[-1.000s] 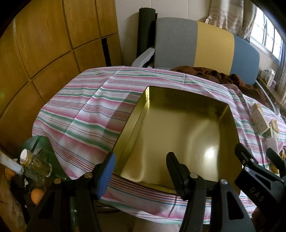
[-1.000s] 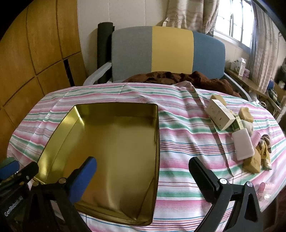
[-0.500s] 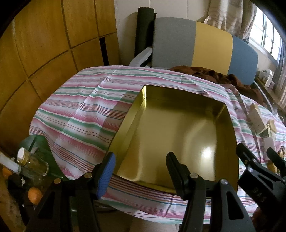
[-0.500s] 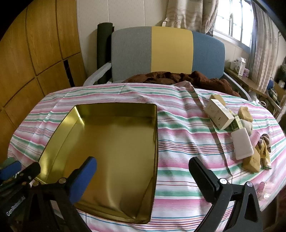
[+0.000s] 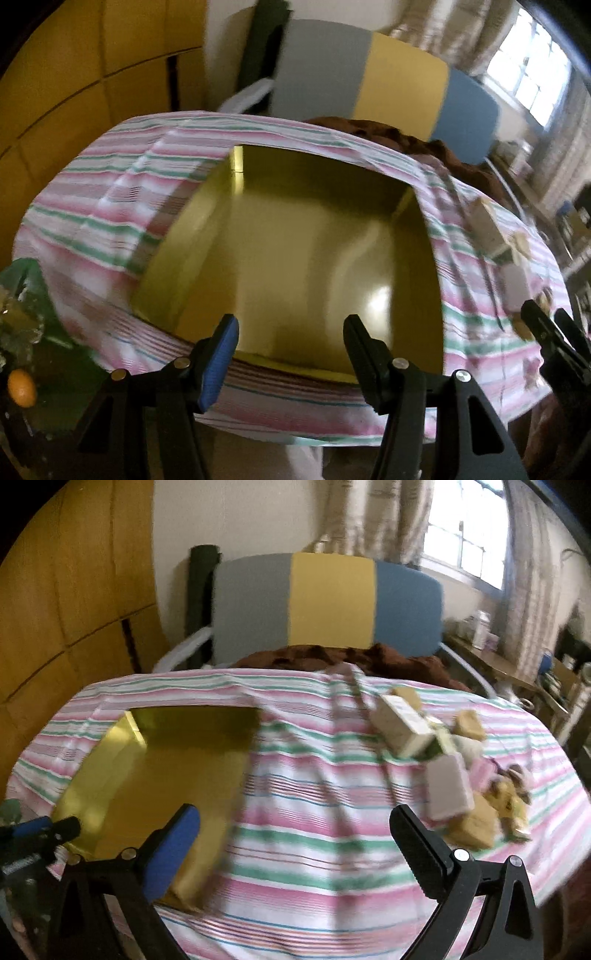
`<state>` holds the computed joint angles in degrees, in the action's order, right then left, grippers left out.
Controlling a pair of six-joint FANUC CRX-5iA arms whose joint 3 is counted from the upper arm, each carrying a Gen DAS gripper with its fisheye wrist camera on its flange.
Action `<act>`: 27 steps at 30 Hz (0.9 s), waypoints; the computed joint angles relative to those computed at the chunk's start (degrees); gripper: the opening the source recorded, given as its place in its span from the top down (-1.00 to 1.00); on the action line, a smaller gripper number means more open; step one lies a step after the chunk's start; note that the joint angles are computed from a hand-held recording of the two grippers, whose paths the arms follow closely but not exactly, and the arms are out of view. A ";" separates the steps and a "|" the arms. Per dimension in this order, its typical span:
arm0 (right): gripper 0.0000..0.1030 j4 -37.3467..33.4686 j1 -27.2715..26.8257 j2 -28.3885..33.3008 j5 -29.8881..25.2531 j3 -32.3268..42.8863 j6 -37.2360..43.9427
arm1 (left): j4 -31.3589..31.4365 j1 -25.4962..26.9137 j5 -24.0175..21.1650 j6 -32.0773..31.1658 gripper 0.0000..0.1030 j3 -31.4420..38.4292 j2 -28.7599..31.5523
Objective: Organize objects
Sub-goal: 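Grasp the white block with the left tool while the right tool grasps the pink roller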
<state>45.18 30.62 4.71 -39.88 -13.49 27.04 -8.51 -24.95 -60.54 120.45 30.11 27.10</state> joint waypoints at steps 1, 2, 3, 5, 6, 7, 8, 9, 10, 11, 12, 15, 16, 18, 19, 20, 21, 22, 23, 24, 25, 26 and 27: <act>-1.00 -0.22 -0.86 -1.24 0.80 -1.52 -0.14 | 0.53 -0.27 0.24 -0.92 -0.16 -0.09 0.14; -1.00 -0.06 -1.76 -2.48 1.31 -3.13 -0.73 | 1.12 -0.64 0.71 -2.15 -0.16 -0.14 0.43; -1.00 0.15 -2.34 -3.19 1.40 -4.11 -1.19 | 1.51 -1.07 0.99 -3.24 -0.16 -0.06 0.78; -1.00 0.36 -4.12 -5.25 1.39 -6.74 -2.21 | 2.93 -1.79 1.53 -5.50 -0.16 0.13 1.50; -1.00 0.79 -4.75 -5.86 1.46 -7.60 -2.90 | 4.54 -2.01 2.81 -6.96 -0.16 -0.69 1.44; -1.00 1.36 -5.62 -6.75 1.45 -8.89 -3.97 | 6.31 -2.18 4.20 -8.51 -0.16 -1.60 1.32; -1.00 1.39 -6.41 -7.48 1.54 -9.84 -4.49 | 7.75 -2.30 5.21 -9.86 -0.16 -2.23 1.31; -1.00 1.02 -7.39 -8.30 1.88 -10.88 -4.73 | 9.98 -2.39 6.68 -11.88 -0.16 -3.22 1.23; -0.99 0.87 -8.50 -9.13 2.12 -12.03 -5.27 | 12.12 -2.50 8.07 -13.82 -0.16 -4.17 1.12; -0.99 1.17 -9.30 -9.61 2.03 -12.88 -5.92 | 14.86 -2.41 9.39 -16.45 -0.16 -5.26 1.01; -0.99 1.80 -10.20 -10.32 1.70 -14.05 -6.83 | 17.02 -2.51 10.13 -18.44 -0.16 -5.71 1.22; -0.97 3.82 -13.17 -12.16 1.52 -17.39 -9.20 | 17.87 -3.75 8.81 -20.45 -0.17 -3.18 3.13; -0.96 4.31 -14.58 -12.88 2.37 -18.71 -9.86 | 17.39 -4.19 7.99 -20.61 -0.17 -1.90 3.80; -0.89 2.05 -16.83 -13.37 3.72 -19.56 -8.25 | 20.57 -4.42 8.52 -23.22 -0.17 -1.45 4.90; -0.87 1.06 -17.90 -13.65 4.60 -19.93 -7.11 | 23.66 -4.16 9.02 -24.96 -0.17 -1.64 5.58; -0.82 0.12 -18.94 -13.53 5.58 -20.10 -5.75 | 27.09 -3.98 9.43 -26.75 -0.18 -1.87 6.26; -0.78 -0.61 -20.07 -13.34 6.51 -20.30 -3.99 | 29.95 -3.96 9.59 -28.41 -0.19 -1.53 7.22; -0.76 -0.81 -20.74 -13.18 6.92 -20.44 -3.10 | 31.09 -4.13 9.40 -29.23 -0.22 -0.55 8.22; -0.71 -1.50 -21.36 -12.72 7.53 -20.27 -1.99 | 31.66 -4.46 8.91 -29.88 -0.30 1.07 9.47; -0.66 -3.09 -22.03 -12.30 8.27 -19.93 -0.13 | 32.03 -4.85 7.91 -30.27 -0.33 3.35 11.07; -0.63 -4.93 -22.57 -11.83 8.67 -19.43 1.46 | 32.36 -5.21 7.25 -30.48 -0.34 4.95 12.19; -0.57 -7.62 -23.21 -11.25 9.30 -18.72 3.33 | 33.38 -5.49 6.60 -31.18 -0.34 6.93 13.77; -0.54 -10.37 -23.47 -10.83 9.74 -18.00 5.12 | 34.32 -5.75 5.64 -31.41 -0.36 9.24 15.50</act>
